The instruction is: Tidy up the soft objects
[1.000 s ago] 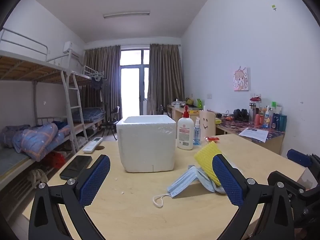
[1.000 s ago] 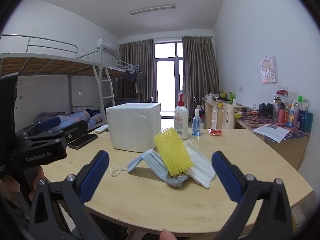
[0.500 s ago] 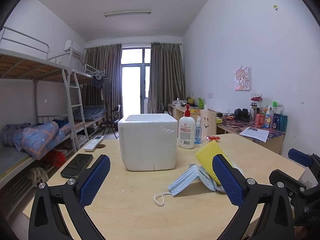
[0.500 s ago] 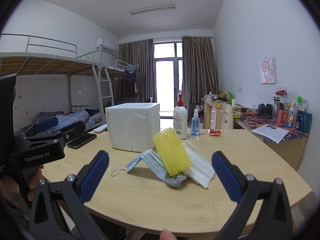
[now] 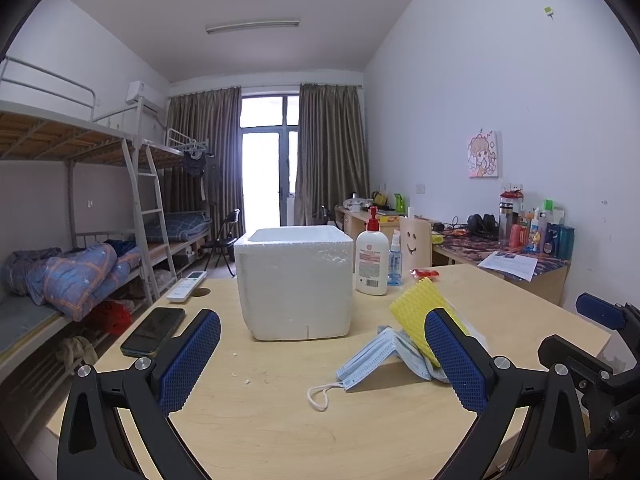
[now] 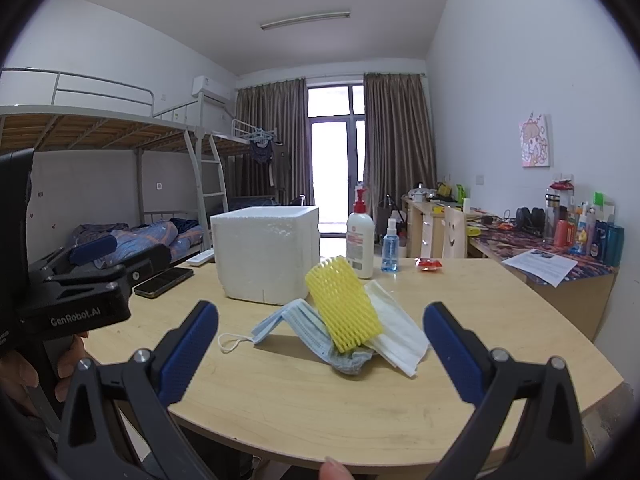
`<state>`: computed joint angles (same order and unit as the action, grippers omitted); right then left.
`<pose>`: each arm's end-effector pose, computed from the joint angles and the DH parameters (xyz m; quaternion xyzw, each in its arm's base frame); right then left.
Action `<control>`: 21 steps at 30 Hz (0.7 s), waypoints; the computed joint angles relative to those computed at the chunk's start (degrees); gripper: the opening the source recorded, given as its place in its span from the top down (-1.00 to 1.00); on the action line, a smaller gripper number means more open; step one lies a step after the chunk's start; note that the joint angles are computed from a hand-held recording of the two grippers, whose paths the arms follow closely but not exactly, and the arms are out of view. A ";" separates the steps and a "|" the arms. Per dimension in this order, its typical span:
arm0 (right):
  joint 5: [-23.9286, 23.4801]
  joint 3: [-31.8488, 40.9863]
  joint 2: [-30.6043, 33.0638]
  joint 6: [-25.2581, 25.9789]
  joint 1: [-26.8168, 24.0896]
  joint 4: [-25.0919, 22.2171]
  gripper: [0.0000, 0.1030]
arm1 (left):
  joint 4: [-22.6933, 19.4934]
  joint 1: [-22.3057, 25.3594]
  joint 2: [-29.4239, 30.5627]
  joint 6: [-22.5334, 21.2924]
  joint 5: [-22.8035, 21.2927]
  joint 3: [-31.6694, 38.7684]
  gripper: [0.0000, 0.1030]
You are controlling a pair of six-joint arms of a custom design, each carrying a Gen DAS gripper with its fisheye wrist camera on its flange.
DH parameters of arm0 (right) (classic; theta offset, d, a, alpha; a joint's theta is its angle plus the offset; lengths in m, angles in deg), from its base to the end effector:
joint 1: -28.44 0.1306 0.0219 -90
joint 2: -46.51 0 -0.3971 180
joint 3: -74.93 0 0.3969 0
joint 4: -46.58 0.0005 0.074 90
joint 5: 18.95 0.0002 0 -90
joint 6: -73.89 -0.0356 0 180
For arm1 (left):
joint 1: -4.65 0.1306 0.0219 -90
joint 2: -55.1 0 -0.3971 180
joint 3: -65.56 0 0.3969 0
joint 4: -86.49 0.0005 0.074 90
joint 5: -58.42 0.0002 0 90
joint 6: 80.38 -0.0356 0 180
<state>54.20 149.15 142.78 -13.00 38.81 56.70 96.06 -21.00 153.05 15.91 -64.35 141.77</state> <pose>0.5283 0.1067 0.3538 -0.1818 0.7522 0.1530 0.6145 0.5013 -0.2199 0.3548 -0.0492 0.7656 0.0452 0.6398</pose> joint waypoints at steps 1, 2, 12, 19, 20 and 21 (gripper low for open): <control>-0.07 0.03 -0.01 0.05 0.00 -0.13 -1.00 | -0.22 -0.01 0.00 -0.16 0.12 0.04 -0.98; -0.06 0.07 -0.05 0.12 0.03 -0.33 -1.00 | -0.18 -0.04 0.01 -0.26 0.26 0.02 -0.98; -0.13 0.28 0.11 0.27 0.06 -0.44 -1.00 | -0.07 -0.27 -0.18 -0.21 0.02 -0.05 -0.98; -0.06 0.08 0.04 0.28 0.08 -0.32 -1.00 | -0.38 -0.14 -0.20 -0.08 -0.03 0.02 -0.98; 0.00 0.12 0.06 0.27 0.09 -0.39 -1.00 | -0.47 -0.09 -0.23 -0.02 0.01 0.04 -0.98; 0.00 0.16 0.04 0.29 0.08 -0.55 -1.00 | -0.57 -0.04 -0.27 0.08 0.09 0.07 -0.98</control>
